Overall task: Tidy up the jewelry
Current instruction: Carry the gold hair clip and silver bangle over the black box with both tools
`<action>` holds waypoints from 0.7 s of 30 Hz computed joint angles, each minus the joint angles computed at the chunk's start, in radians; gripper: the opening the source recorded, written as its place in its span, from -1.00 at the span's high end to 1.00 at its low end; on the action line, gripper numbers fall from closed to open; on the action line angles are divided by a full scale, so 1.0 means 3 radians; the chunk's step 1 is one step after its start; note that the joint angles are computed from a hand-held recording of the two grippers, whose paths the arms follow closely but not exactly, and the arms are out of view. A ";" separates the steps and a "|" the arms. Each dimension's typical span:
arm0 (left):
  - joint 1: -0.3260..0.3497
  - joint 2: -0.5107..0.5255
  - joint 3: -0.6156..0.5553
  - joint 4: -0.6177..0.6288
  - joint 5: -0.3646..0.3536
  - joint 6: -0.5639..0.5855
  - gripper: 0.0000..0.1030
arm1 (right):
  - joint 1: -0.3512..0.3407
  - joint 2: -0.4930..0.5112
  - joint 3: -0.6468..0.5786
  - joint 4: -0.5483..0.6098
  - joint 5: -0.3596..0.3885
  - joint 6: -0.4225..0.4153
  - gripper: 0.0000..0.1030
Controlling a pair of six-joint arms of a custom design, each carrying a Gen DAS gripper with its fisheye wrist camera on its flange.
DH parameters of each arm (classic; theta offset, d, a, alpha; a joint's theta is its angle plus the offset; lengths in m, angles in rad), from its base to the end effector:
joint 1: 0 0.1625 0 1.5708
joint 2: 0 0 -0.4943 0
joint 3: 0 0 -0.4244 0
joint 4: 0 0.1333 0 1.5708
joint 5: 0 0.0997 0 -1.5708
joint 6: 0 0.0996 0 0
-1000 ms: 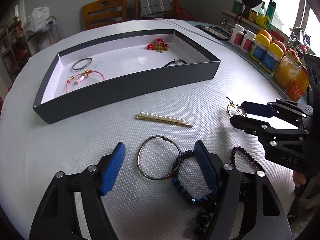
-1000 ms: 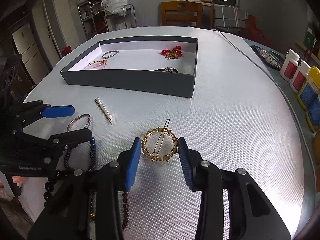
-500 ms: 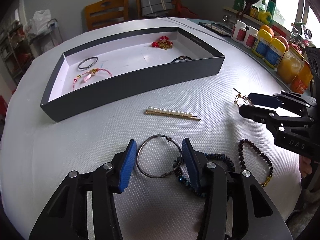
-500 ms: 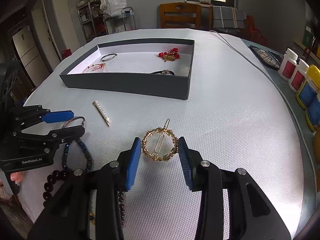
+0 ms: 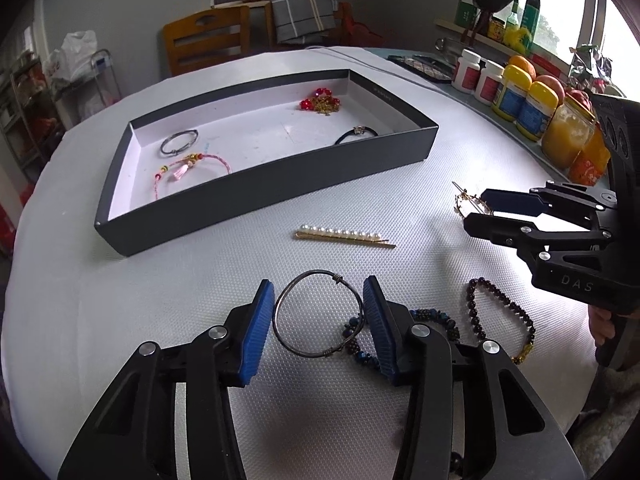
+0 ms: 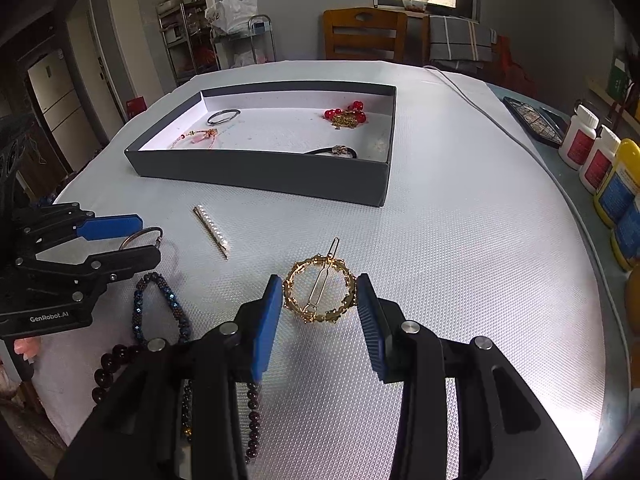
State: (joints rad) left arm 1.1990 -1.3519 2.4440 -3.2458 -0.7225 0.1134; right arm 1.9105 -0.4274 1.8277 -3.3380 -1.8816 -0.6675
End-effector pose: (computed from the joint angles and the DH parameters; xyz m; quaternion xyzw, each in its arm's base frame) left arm 0.0404 -0.4690 0.2682 0.0949 0.8758 -0.3105 0.3572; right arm 0.3132 -0.5776 -0.1036 0.4440 -0.8644 0.1530 0.1795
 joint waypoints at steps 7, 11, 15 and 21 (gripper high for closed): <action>-0.0073 -0.0210 -0.0032 -0.0036 -0.0006 0.0125 0.06 | 0.0061 -0.0038 -0.0096 0.0053 0.0088 0.0000 0.26; -0.0064 -0.0248 -0.0151 -0.0060 0.0043 0.0261 0.06 | 0.0132 -0.0015 -0.0217 0.0043 0.0134 -0.0040 0.26; 0.0031 -0.0242 -0.0357 -0.0005 -0.0024 0.0393 0.06 | 0.0190 0.0038 -0.0420 0.0200 0.0213 0.0006 0.26; 0.0227 -0.0029 -0.0782 0.0023 -0.0056 0.0648 0.06 | 0.0251 0.0284 -0.0920 0.0491 0.0223 0.0084 0.26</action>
